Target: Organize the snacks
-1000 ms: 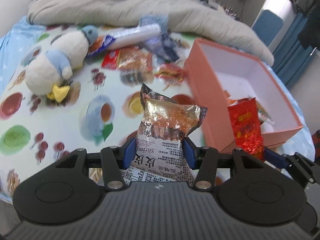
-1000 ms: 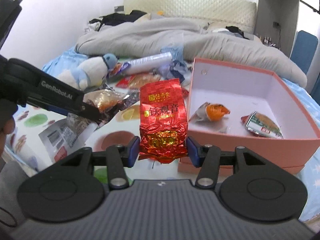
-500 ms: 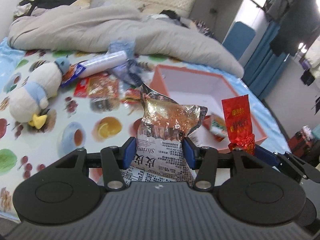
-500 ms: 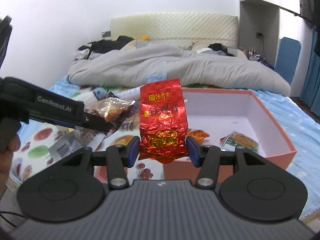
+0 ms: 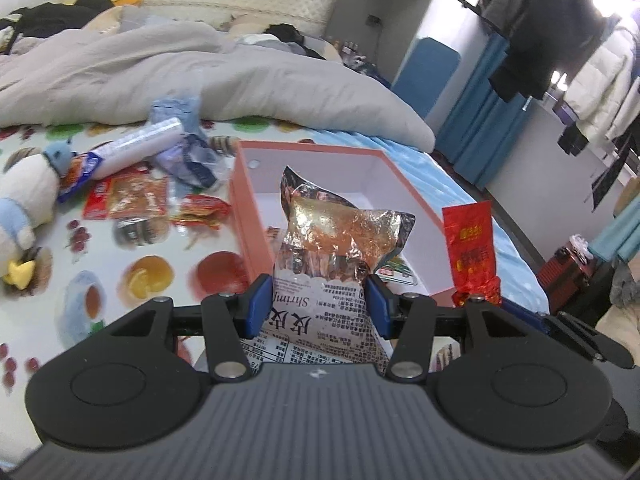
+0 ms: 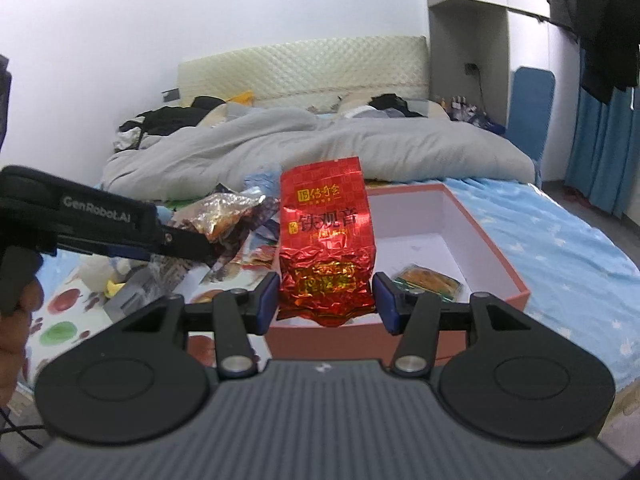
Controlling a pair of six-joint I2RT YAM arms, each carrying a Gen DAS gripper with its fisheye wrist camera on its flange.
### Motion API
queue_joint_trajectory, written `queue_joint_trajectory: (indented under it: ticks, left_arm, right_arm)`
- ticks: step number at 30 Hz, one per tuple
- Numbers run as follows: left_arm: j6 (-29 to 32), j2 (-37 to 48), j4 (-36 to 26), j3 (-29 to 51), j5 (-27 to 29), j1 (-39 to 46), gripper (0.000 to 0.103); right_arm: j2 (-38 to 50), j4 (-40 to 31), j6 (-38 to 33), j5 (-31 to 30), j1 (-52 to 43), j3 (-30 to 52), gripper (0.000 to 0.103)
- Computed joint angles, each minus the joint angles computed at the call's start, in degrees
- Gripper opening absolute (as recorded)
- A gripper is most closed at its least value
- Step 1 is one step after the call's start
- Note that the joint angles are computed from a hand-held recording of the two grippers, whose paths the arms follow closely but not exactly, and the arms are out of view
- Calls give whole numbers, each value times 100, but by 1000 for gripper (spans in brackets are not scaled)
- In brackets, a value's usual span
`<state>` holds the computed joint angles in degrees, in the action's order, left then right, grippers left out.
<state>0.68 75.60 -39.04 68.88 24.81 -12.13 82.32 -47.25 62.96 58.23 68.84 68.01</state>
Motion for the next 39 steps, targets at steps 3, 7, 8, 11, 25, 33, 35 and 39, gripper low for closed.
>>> queue_joint_trajectory:
  ticks: [3, 7, 8, 11, 25, 33, 35, 39]
  left_arm:
    - [-129, 340, 229, 82, -144, -262, 57]
    - [-364, 992, 633, 297, -301, -550, 57]
    - [-424, 1176, 748, 374, -310, -588, 57]
    - [-554, 1753, 976, 729, -344, -683, 57]
    - [-453, 4698, 309, 3661, -763, -1151, 57]
    - [-468, 5475, -46, 4474, -504, -1184, 60]
    - [-478, 5392, 53, 4333, -232, -1127, 63]
    - [-374, 4850, 423, 3721, -501, -1165, 70]
  right_arm:
    - [-286, 526, -278, -242, -313, -485, 54]
    - [-516, 1373, -849, -732, -926, -1024, 54]
    - [-543, 1528, -1000, -820, -1052, -1111, 54]
    - [-546, 2048, -1504, -1167, -1515, -1289, 54]
    - [168, 3385, -2754, -2825, -3434, -1508, 54]
    - [537, 3426, -2515, -3271, -3796, -1481, 56]
    - [505, 3407, -2446, -3236, -3782, -1500, 62]
    - [307, 3361, -2417, -3044, -3545, -1536, 62]
